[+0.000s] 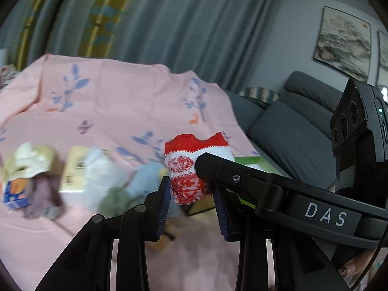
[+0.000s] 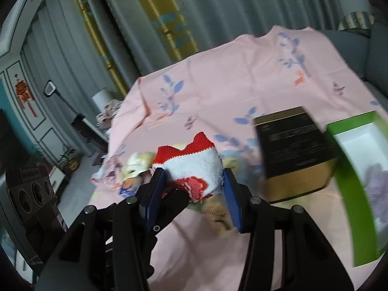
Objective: Organize soft objects
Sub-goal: 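Carry the sock into the green box and open the right tool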
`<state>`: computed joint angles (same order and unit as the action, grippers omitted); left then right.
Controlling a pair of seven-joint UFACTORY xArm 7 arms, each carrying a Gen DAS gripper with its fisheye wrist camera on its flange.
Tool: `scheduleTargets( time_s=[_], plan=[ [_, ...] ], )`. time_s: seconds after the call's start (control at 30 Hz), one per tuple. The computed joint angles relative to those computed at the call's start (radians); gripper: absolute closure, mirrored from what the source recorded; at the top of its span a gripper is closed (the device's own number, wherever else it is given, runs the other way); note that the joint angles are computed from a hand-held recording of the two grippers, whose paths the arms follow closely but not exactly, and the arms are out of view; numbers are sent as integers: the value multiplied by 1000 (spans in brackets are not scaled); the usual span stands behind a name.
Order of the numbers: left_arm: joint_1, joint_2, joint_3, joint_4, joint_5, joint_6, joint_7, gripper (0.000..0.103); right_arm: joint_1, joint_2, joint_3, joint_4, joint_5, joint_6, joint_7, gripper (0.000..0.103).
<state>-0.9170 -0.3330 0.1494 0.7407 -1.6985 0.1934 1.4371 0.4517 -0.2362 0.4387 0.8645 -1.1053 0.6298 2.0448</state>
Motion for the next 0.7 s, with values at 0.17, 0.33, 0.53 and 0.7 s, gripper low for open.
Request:
scheduleTargets(
  time_s=[0.17, 0.33, 0.53, 0.7],
  plan=[
    [28, 62, -91, 70, 28, 11, -20, 68, -25, -149, 5, -117, 43, 11, 36, 55],
    [55, 120, -174, 133, 45, 65, -23, 68, -48, -309, 37, -216, 154, 80, 4, 55],
    [88, 231, -283, 233, 119, 122, -59, 68, -39, -528, 56, -348, 337, 200, -53, 55],
    [117, 324, -377, 309, 212, 143, -120, 68, -32, -687, 79, -443, 486, 292, -84, 55]
  ],
)
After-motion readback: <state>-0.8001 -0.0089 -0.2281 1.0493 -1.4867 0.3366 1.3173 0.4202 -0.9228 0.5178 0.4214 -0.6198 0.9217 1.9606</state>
